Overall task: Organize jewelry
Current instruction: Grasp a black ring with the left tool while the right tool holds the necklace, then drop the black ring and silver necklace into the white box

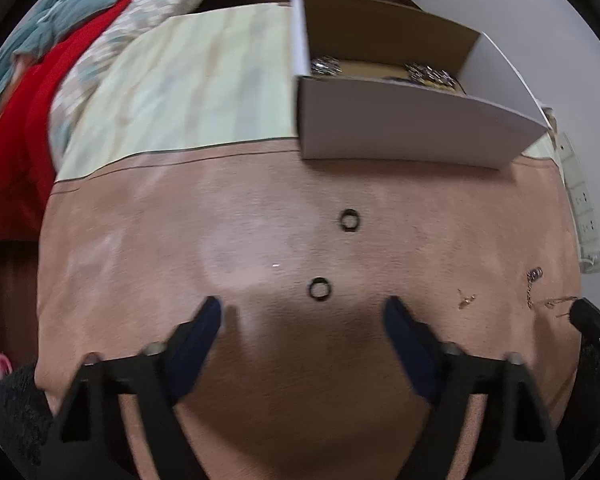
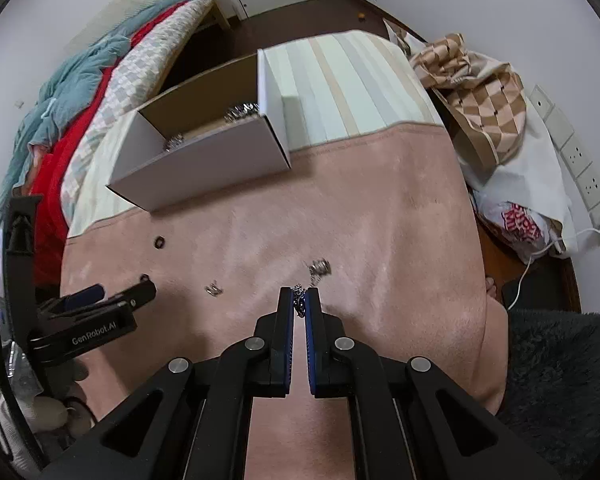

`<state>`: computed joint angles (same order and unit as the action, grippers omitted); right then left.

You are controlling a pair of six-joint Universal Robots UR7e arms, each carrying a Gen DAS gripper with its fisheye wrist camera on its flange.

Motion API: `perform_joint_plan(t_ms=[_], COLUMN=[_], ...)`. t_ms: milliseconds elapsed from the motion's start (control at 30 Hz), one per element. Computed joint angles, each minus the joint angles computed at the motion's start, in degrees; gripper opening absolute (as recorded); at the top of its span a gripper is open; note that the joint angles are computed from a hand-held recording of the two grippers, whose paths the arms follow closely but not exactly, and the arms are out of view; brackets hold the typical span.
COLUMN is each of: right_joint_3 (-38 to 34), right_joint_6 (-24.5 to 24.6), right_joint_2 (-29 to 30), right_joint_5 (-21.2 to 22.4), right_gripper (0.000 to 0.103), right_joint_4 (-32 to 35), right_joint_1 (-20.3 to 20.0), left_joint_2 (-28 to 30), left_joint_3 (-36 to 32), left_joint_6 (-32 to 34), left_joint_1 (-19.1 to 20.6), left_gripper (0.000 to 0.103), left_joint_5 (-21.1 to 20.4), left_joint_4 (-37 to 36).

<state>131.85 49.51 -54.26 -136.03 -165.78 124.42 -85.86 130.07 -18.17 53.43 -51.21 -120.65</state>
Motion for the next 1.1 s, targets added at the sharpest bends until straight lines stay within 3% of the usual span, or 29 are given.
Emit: perform_joint_plan(t_ms=[33,67,133,167,933,1100], right_joint_3=[0.2,0.3,0.5,0.5,-1.9,-4.8], right_joint_6=[0.2,0.3,0.7,0.8,-0.7,-4.0], right_joint_2=[0.1,0.2,0.3,0.3,-1.6,-3.3], right_joint_5=[0.1,0.3,0.4,0.3,0.1,-0.5], right_gripper=[0.006,0.006,0.006,0.006,0.006,0.006], right_joint_4=[0.0,0.0,0.2,0.3,-0.2,-0.7], right_joint_1=[-0.2,-0.4,-0.6,-0.6,3.2,5.2], left_joint_2=[0.6,0.9,1.0,1.1,-7.0,-8.1], left_joint_3=[-0.1,0.1,0.8,0.6,0.3,-2.7], left_joint_6=[0.5,0.6,2.4,2.6,1.5,2.2], left_joint_1=[0.2,-0.1,-0.6,-0.6,-6.7,-9.2], left_gripper=[0.044,0.042,0.014,0.009,0.009,0.009], left_joint_5=[-0.4,0.2,0.5,0.3,-0.7,-1.4], left_joint_4=[-0.1,-0.4,-2.2,-2.2,0.7,0.8])
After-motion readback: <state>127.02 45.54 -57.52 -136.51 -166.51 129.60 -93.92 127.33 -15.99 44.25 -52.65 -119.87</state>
